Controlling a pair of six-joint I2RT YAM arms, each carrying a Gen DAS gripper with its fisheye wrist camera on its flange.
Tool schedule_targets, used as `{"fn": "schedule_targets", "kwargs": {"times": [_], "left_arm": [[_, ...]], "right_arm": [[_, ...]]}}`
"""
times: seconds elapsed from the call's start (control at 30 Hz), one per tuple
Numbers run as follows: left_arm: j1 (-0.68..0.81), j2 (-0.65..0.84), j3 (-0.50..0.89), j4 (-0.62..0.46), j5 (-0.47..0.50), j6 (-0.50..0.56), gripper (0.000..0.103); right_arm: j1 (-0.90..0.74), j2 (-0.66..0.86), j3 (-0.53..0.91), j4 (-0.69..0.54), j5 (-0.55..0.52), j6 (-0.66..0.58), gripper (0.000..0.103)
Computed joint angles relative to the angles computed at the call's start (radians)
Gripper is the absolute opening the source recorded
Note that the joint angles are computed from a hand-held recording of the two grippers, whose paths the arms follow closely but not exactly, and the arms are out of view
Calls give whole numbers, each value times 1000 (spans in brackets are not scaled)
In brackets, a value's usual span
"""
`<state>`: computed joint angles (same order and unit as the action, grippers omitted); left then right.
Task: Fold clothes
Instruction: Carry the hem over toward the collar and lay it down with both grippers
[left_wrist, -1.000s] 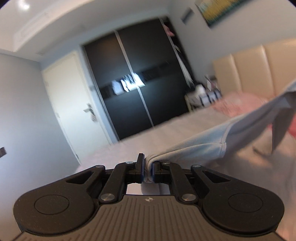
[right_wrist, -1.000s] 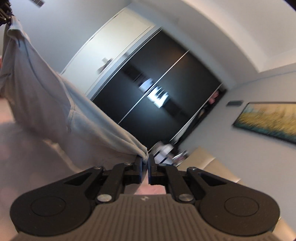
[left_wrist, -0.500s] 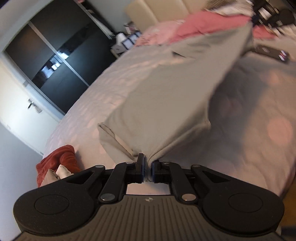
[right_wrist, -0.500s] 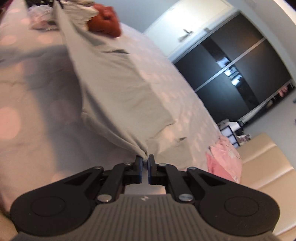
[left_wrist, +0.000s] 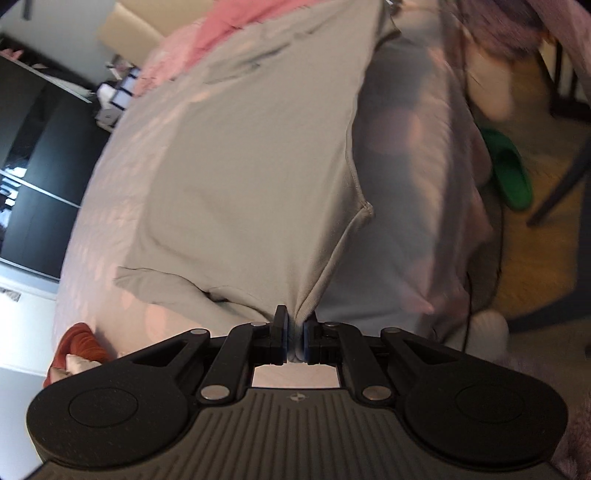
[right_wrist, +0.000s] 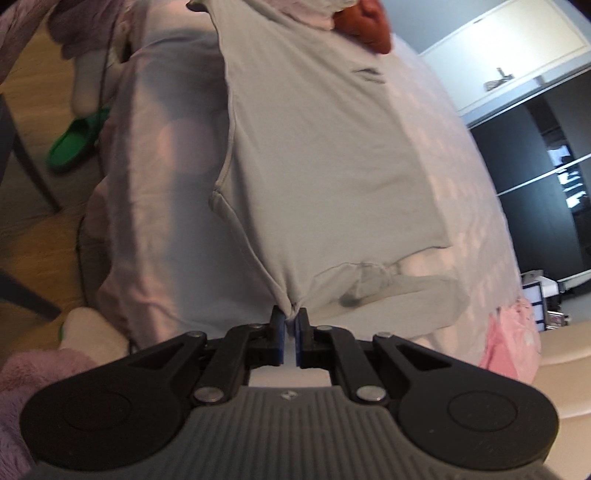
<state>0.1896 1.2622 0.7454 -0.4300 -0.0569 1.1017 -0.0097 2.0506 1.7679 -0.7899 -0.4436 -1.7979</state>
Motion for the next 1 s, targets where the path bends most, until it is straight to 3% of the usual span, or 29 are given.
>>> {"fn": "schedule_targets", "kwargs": {"times": [0.2, 0.47, 0.6, 0.73, 0.9, 1.0], "left_arm": [[-21, 92, -69, 84, -39, 74, 5], [-25, 247, -74, 176, -65, 126, 5], [7, 197, -50, 106, -4, 133, 5], [34, 139, -15, 16, 41, 148, 5], [21, 157, 27, -70, 54, 168, 5], [4, 215, 14, -21, 22, 174, 5]], "right_arm": [[31, 1, -119, 70, 108, -86, 6], [51, 63, -124, 115, 171, -135, 6], [45, 56, -135, 107, 163, -171, 6], [23, 44, -63, -3, 127, -178, 6], [25, 61, -3, -97, 167, -208, 6], [35, 82, -3, -92, 196, -211, 6]]}}
